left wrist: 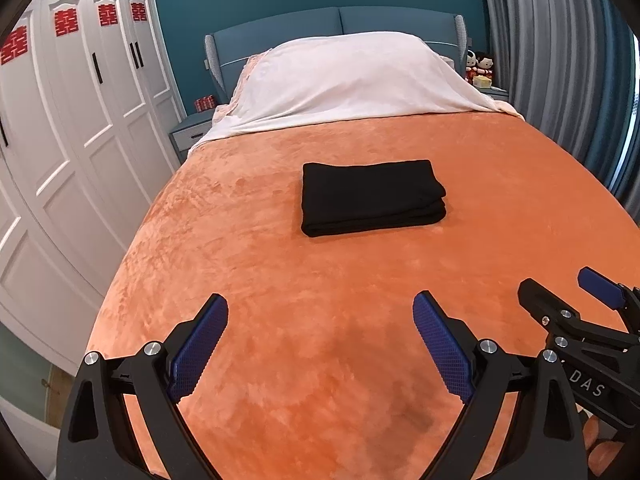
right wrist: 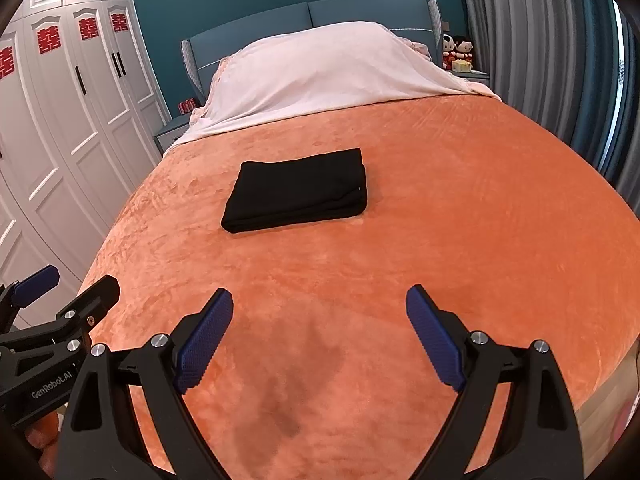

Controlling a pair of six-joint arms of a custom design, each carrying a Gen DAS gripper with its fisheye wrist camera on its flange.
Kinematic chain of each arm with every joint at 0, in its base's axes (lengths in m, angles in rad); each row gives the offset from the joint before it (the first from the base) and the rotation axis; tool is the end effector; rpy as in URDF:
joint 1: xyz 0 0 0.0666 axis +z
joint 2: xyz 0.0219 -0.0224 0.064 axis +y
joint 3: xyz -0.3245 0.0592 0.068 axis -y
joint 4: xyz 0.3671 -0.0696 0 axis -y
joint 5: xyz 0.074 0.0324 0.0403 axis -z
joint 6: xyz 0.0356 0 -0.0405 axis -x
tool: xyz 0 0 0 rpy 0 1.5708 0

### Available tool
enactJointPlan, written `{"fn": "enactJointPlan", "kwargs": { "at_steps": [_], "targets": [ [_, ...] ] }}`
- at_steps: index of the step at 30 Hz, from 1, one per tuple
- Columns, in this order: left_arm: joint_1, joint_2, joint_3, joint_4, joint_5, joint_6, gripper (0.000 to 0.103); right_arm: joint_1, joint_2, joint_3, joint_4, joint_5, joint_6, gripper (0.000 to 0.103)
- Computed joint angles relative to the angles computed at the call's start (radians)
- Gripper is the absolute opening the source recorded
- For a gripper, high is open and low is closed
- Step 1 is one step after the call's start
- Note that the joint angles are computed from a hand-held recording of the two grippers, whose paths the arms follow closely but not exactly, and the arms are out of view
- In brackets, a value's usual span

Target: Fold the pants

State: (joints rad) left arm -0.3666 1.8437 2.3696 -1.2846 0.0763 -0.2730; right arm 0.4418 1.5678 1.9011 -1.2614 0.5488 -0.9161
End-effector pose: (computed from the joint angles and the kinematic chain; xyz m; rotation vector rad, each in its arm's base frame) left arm 0.5326 -0.2078 0.5336 0.7689 2.2002 -0.1357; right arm 0.4585 0.1959 0.4917 0.7539 2.1969 -0.0232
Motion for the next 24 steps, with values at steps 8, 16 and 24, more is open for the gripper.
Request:
{"fn": "enactJointPlan", "kwargs": {
  "at_steps": [8,16,24],
  "targets": [
    [0.0,0.001,0.003,-0.002,-0.007,0.003,0.091,0.001,0.0,0.003,-0.001,0.0,0.002,0.086],
    [0.004,-0.01,-0.015,0.006,0.009,-0.005,0.091,0.011,0.006,0.015,-0.013,0.012,-0.015,0.086],
    [0.014,0.009,0.02,-0.033,0.017,0.007,0.091,0.012,0.008,0.017,-0.017,0.013,-0.019,0.086]
  ]
}}
